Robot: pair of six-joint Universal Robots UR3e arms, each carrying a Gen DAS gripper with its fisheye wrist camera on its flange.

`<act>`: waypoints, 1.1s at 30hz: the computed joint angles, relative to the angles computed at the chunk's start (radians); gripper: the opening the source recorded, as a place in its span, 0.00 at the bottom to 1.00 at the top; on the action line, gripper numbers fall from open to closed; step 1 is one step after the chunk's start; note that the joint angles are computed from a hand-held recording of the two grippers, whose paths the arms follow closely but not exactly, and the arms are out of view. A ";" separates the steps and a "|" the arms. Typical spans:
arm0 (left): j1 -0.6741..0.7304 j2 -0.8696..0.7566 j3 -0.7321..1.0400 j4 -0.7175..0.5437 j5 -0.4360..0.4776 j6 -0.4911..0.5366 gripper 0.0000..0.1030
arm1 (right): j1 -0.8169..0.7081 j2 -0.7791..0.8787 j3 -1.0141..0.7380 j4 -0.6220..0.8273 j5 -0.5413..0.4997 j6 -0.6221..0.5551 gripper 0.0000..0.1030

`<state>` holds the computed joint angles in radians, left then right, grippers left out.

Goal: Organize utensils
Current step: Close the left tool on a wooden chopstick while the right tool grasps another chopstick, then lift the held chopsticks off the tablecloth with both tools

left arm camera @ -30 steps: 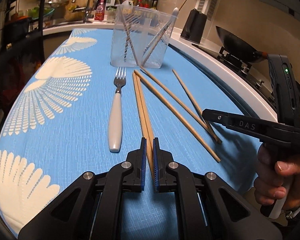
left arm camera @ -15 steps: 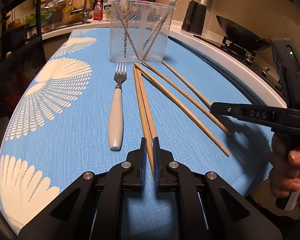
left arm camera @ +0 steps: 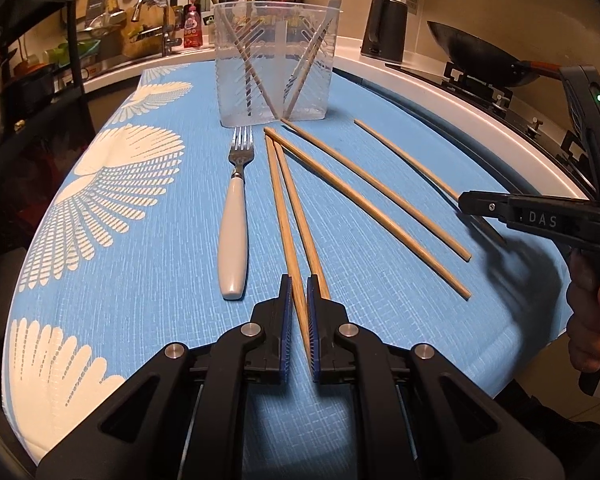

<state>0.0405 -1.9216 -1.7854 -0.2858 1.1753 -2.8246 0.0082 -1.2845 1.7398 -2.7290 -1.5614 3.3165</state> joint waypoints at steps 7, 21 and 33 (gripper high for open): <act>-0.002 -0.007 -0.001 0.026 0.012 -0.013 0.07 | 0.028 -0.014 0.105 -0.137 -0.050 -0.005 0.08; -0.030 -0.046 -0.003 0.118 0.038 -0.058 0.07 | 0.049 0.010 0.222 -0.376 -0.090 -0.014 0.08; -0.016 -0.030 -0.058 0.189 0.036 -0.073 0.06 | 0.088 0.010 0.354 -0.579 -0.209 0.093 0.06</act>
